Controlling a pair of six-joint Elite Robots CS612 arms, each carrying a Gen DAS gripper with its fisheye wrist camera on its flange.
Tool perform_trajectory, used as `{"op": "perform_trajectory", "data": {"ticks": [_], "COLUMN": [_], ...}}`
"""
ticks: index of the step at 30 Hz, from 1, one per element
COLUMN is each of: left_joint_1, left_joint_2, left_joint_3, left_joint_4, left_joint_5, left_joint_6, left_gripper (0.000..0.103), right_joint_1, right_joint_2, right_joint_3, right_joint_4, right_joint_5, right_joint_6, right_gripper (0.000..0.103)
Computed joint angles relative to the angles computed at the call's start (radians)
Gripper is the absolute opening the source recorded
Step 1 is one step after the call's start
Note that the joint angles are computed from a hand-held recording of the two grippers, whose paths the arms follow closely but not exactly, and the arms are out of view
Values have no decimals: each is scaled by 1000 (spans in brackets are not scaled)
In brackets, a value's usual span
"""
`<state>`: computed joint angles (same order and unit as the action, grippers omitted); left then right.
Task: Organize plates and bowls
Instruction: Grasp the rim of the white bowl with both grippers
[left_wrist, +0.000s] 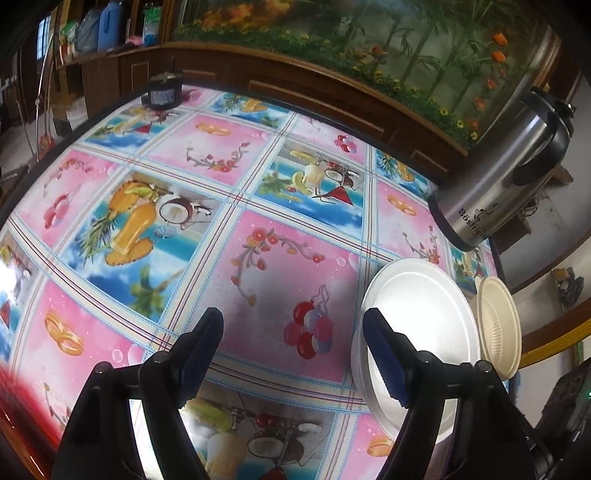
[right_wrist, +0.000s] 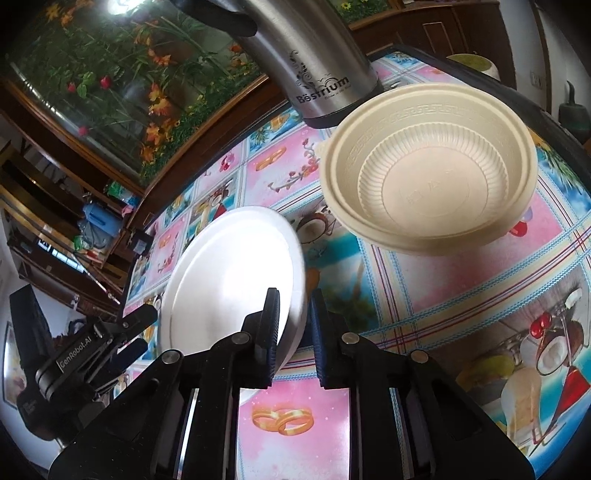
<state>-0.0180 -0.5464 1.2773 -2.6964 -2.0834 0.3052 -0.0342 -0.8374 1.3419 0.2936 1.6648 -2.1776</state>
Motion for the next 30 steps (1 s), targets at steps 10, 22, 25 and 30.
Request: {"op": "perform_trajectory", "data": {"ticks": [10, 22, 25, 30], "left_joint_1": [22, 5, 3, 2], "left_joint_2": [17, 13, 2, 0], "left_joint_3": [-77, -76, -46, -29], "left_joint_4": [219, 423, 357, 281], "left_joint_5": [-100, -148, -141, -127], "left_joint_6": [-16, 138, 143, 144], "left_gripper": [81, 79, 73, 27], "right_joint_1": [0, -2, -4, -8], "right_joint_2": [-18, -8, -6, -5], "right_joint_3": [16, 7, 7, 9], "right_joint_4": [-18, -5, -4, -4], "right_joint_5": [-28, -44, -50, -64], "right_joint_6": [-35, -33, -28, -18], "right_gripper": [13, 13, 13, 13]}}
